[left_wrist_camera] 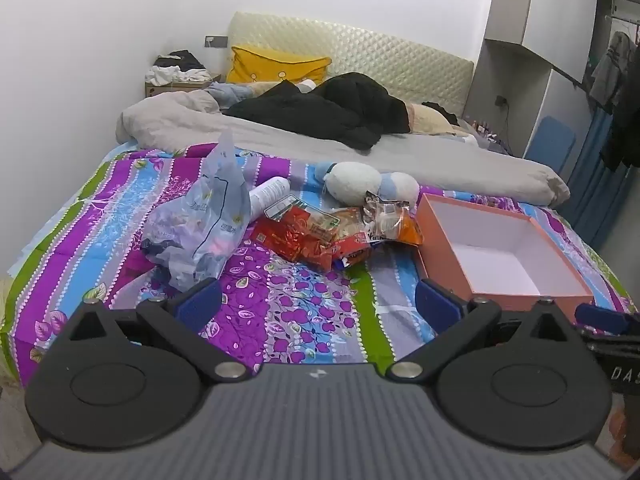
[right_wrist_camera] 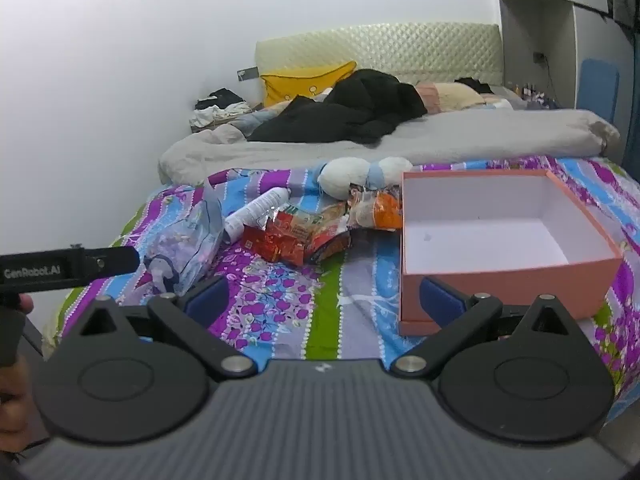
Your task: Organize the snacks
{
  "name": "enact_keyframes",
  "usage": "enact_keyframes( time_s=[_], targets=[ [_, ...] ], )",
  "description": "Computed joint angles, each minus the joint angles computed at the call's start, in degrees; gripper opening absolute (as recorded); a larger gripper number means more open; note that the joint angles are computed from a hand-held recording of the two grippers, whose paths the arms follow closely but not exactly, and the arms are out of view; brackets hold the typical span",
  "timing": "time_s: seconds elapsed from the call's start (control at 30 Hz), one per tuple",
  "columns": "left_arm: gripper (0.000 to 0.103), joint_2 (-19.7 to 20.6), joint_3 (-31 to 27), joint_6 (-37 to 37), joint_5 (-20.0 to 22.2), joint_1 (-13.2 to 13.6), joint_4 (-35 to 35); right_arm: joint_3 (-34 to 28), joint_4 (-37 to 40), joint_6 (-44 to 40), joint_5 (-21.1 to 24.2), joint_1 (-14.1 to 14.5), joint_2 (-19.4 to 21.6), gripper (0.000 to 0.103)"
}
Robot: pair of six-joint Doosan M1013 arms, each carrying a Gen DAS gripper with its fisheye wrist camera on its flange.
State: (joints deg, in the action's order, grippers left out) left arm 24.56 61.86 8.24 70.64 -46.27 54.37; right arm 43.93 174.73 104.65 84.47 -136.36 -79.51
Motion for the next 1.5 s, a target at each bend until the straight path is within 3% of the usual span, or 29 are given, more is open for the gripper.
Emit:
enact_keyframes(
  time_s=[0.5,0.57,1.5],
  targets=[
    [0.103,-1.4,2.2,-1.2,-2.1,0.2,-0.4,-0.3,-1.8,0.2,1.0,0.0,-0.2,0.103],
    [0.103,-0.1,0.2,0.0,-1.1,0.1,-0.6,-0.3,-1.7,0.2,1.1,0.0,-0.1,0.103],
    [0.103,-0.4,0.4,1.2,-1.3,0.3,-2.1,1.1,-2.0,1.3,2.7,0.0,-0.9,0.103]
  ],
)
